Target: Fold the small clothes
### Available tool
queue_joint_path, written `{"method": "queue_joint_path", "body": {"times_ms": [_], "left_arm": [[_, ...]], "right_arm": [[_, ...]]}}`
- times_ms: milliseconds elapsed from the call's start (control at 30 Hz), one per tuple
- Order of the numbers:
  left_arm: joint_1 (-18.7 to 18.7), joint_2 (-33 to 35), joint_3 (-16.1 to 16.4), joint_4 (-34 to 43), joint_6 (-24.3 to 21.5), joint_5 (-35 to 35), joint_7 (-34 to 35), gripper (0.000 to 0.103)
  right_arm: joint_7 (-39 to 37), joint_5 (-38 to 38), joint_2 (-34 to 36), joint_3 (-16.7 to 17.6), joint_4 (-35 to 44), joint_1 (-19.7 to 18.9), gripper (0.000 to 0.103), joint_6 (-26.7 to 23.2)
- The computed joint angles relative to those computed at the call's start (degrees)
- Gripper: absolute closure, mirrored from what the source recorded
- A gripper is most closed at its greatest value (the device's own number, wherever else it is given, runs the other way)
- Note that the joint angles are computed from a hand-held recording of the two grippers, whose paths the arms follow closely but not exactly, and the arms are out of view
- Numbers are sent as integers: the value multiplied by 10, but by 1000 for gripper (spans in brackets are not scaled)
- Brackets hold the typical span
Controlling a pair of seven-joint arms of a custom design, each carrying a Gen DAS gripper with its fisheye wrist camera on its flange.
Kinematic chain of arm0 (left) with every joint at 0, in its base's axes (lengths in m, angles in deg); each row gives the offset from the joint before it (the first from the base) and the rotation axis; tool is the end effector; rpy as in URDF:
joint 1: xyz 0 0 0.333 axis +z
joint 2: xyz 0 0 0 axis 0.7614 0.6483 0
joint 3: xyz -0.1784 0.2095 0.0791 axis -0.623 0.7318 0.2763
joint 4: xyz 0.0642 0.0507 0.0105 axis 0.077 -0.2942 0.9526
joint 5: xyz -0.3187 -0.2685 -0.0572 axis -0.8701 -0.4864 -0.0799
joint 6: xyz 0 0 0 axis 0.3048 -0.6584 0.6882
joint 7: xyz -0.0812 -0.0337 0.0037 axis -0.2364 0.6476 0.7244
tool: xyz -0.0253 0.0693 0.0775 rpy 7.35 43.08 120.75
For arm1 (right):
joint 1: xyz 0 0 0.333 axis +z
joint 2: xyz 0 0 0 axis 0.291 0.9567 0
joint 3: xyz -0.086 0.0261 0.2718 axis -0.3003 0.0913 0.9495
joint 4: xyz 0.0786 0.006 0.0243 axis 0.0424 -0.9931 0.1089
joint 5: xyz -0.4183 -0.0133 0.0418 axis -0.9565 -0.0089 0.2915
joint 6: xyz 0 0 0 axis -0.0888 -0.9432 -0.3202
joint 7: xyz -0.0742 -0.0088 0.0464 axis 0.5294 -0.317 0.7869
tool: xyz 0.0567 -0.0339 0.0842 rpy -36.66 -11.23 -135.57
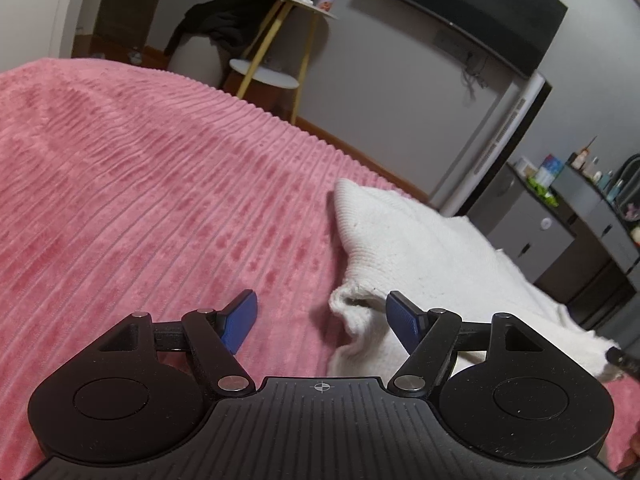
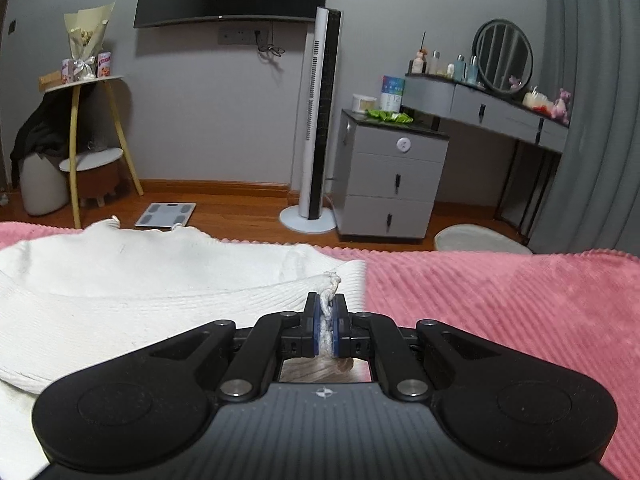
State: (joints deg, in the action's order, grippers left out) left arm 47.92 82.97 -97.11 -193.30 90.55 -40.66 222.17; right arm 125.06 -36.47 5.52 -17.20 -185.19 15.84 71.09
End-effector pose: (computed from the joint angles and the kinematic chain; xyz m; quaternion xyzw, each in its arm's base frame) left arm 0.6285 -0.1107 0.4141 -0.6432 0.6033 -0.4551 0.1233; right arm 0.5477 0.0300 0.4611 -0.4568 0.7683 -0.4176 0.1631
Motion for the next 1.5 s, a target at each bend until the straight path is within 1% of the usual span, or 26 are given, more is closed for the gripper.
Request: {"method": "queue_joint_path", "body": {"times_ms": [67,100,200,267,333,367,400,433,533,567,633,667,733,767,800,867,900,967,1000,1100,1133,1200,1300,1333,1400,1500], "left_arm": [[3,-2,-5,2,-2,-29,31,27],[2,-2,-5,2,-1,-35,40,27],[-5,-2,-3,1,2,-27,51,27],[-7,0,-2,2,6,-22,54,27],[-7,0,-3,2,4,-24,58,27],[-7,0,-3,2,1,-21,55,27],[-8,0,-2,1,0,-18,52,27],[-8,0,-2,1,0,-14,49,27],[-9,1,-3,-1,3,-5,47,27],[-9,1,-3,-1,3,-3,47,27],[-8,1,-4,-1,2,-2,47,26],[-8,1,-4,-2,3,-1,46,26],[-8,1,-5,-1,3,-2,48,26],[-8,1,-6,-1,4,-2,48,26],[-8,1,-6,-2,3,-2,47,26],[-8,1,-5,-2,3,3,44,26],[-9,1,-5,-3,4,8,40,26],[-9,1,-6,-4,6,11,40,26],[-8,2,-6,-4,6,12,39,25],[-10,2,-5,-6,10,30,27,25],[-10,3,-5,-6,11,36,24,25],[-8,5,-9,-6,14,39,29,25],[-6,9,-15,-6,23,43,40,25],[-5,10,-17,-5,26,43,42,25],[-3,10,-20,-6,27,45,40,25],[-2,11,-21,-6,24,53,32,28]], "right_arm": [[0,-29,-1,5,-2,-1,98,-6],[-3,-23,-1,0,-4,0,98,1],[-15,19,1,-14,-10,-3,97,22],[-29,79,-5,-29,-22,-5,95,49],[-18,124,-19,-38,-45,-16,82,100],[-18,148,-25,-43,-58,-21,68,130],[-28,176,-29,-48,-68,-23,60,152],[-38,192,-30,-47,-72,-25,59,157],[-66,207,-25,-27,-69,-40,59,142],[-60,205,-24,-21,-72,-48,61,151],[-59,203,-20,-12,-70,-58,71,156],[-61,199,-17,-7,-66,-60,79,153],[-68,183,-11,3,-52,-62,83,127],[-62,170,-12,4,-54,-63,93,133],[-62,164,-13,2,-56,-63,94,145],[-66,151,-15,3,-58,-64,95,153],[-64,135,-15,8,-55,-67,95,146],[-37,70,-11,30,-36,-74,96,87],[-25,46,-8,32,-30,-71,96,68],[-33,30,15,27,-4,-49,96,2],[-42,25,24,23,1,-41,96,-7],[-88,75,38,-3,4,-24,95,8],[-81,76,32,-21,-10,-18,92,37],[-77,76,27,-21,-12,-17,92,32],[-64,84,8,-19,-19,-16,79,12],[-47,113,-49,-19,-64,-18,77,30]]}}
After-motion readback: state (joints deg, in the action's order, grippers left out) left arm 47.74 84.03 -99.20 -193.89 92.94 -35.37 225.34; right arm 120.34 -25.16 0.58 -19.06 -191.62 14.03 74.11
